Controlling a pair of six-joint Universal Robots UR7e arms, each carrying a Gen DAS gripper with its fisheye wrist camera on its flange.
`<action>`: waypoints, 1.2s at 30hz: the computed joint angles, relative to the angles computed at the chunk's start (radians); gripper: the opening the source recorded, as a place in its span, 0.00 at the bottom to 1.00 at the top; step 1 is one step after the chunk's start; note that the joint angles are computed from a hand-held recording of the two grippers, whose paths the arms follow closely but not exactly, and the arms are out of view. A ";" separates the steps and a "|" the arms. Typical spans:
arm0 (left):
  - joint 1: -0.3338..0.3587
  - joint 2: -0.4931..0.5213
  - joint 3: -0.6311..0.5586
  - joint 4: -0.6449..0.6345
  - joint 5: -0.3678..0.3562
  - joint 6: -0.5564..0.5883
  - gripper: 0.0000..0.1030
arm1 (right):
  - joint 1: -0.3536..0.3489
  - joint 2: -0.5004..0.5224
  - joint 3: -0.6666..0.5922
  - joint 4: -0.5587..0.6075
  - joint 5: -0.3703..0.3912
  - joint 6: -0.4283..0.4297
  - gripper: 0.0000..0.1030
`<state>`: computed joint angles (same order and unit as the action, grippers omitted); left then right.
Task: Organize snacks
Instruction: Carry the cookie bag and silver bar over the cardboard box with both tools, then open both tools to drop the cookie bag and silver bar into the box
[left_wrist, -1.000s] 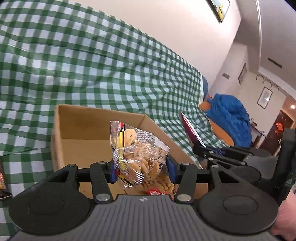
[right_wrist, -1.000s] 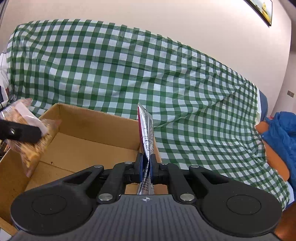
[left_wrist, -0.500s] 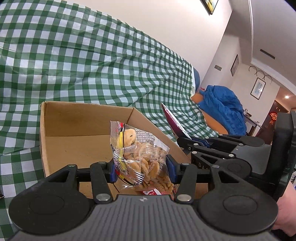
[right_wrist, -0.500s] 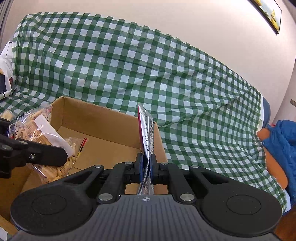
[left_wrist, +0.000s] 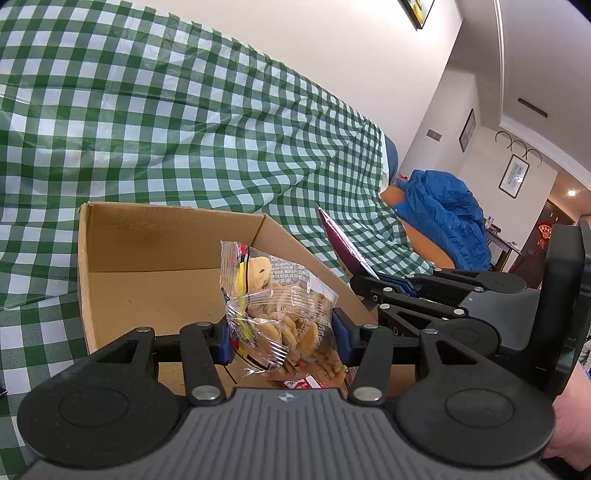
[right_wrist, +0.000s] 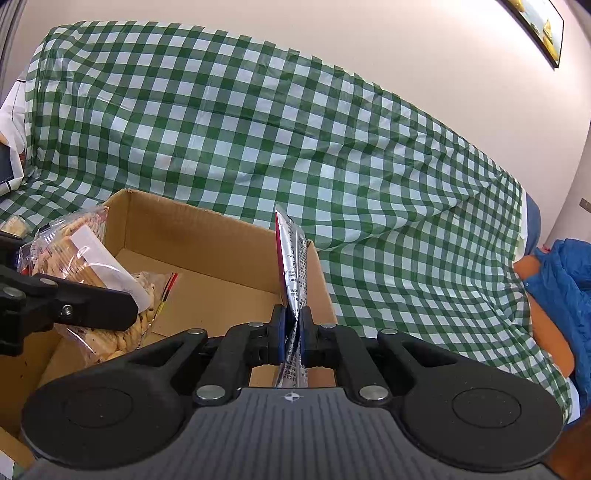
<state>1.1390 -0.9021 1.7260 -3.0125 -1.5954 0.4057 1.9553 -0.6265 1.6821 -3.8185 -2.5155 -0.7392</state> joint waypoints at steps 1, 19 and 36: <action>0.000 0.000 -0.001 0.000 -0.001 0.000 0.54 | 0.000 0.000 0.001 -0.001 0.001 -0.001 0.07; 0.002 -0.001 -0.004 0.005 -0.011 0.001 0.54 | -0.002 0.005 0.000 0.005 0.013 -0.021 0.07; 0.004 -0.001 -0.006 0.008 -0.015 0.003 0.54 | -0.001 0.008 -0.005 0.009 0.009 -0.022 0.07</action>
<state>1.1429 -0.9033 1.7202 -3.0045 -1.6104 0.4089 1.9545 -0.6190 1.6768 -3.8097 -2.5064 -0.7609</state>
